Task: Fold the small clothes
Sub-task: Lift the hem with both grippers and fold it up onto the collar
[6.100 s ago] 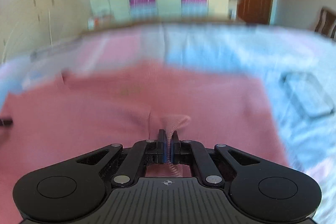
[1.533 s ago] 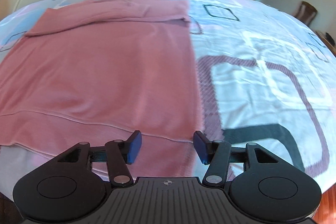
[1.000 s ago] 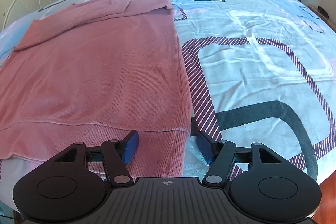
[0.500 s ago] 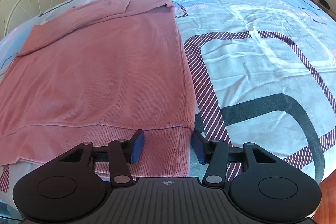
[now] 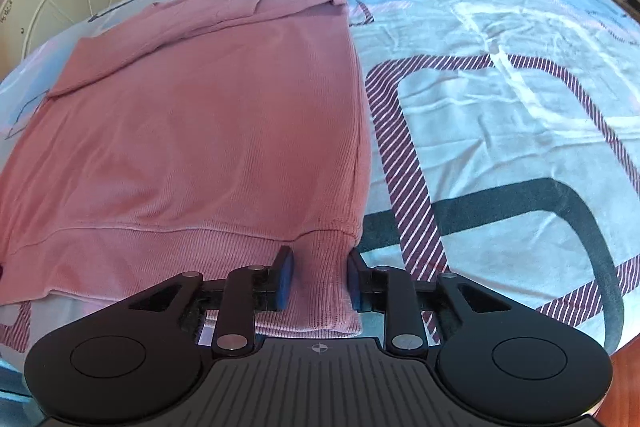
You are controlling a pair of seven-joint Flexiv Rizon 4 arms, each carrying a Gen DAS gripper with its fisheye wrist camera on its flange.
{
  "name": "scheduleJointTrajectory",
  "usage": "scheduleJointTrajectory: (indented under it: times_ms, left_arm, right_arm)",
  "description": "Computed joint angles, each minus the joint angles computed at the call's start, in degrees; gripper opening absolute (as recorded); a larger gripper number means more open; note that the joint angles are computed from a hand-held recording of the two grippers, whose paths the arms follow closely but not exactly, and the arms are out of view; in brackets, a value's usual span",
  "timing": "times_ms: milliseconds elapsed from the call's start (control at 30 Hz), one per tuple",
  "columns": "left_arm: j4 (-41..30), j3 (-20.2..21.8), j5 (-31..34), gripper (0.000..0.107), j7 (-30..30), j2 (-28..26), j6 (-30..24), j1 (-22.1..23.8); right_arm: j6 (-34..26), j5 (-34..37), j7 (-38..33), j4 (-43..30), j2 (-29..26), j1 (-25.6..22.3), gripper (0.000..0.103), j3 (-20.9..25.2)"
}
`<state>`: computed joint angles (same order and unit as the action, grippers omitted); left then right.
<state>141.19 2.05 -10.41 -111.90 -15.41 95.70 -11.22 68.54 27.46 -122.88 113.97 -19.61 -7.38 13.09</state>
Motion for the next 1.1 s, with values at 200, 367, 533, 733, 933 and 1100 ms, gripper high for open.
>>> scheduleJointTrajectory:
  times_ms: [200,367,533,733,933,1100]
  left_arm:
    - [0.51,-5.16,-0.55,0.006,0.37,0.11,3.52,4.78]
    - [-0.44,-11.55,0.10,0.006,-1.19,0.52,7.70,12.19]
    - [-5.47,-13.60,2.15,0.006,-2.70,-1.14,9.55,16.62]
    - [-17.31,-6.09,-0.58,0.005,-0.21,-7.70,10.17,12.09]
    - [-33.49,2.40,-7.19,0.005,3.16,-17.54,5.92,6.35]
    - [-48.78,10.45,-10.67,0.005,2.18,-27.29,-3.76,2.42]
  right_arm:
    - [-10.29,3.47,-1.04,-4.57,0.05,-2.33,0.010,0.56]
    - [-19.67,12.20,-4.68,-10.98,-0.02,-4.24,0.010,0.19]
    - [-25.58,20.50,-3.90,-19.50,-2.31,-4.47,0.010,-1.16]
    - [-23.32,23.30,0.98,-33.04,-10.15,-2.16,0.010,-1.47]
    - [-20.93,16.78,11.49,-51.32,-23.42,2.39,0.010,-1.09]
    - [-24.18,8.11,22.18,-68.94,-36.13,7.04,0.010,-2.41]
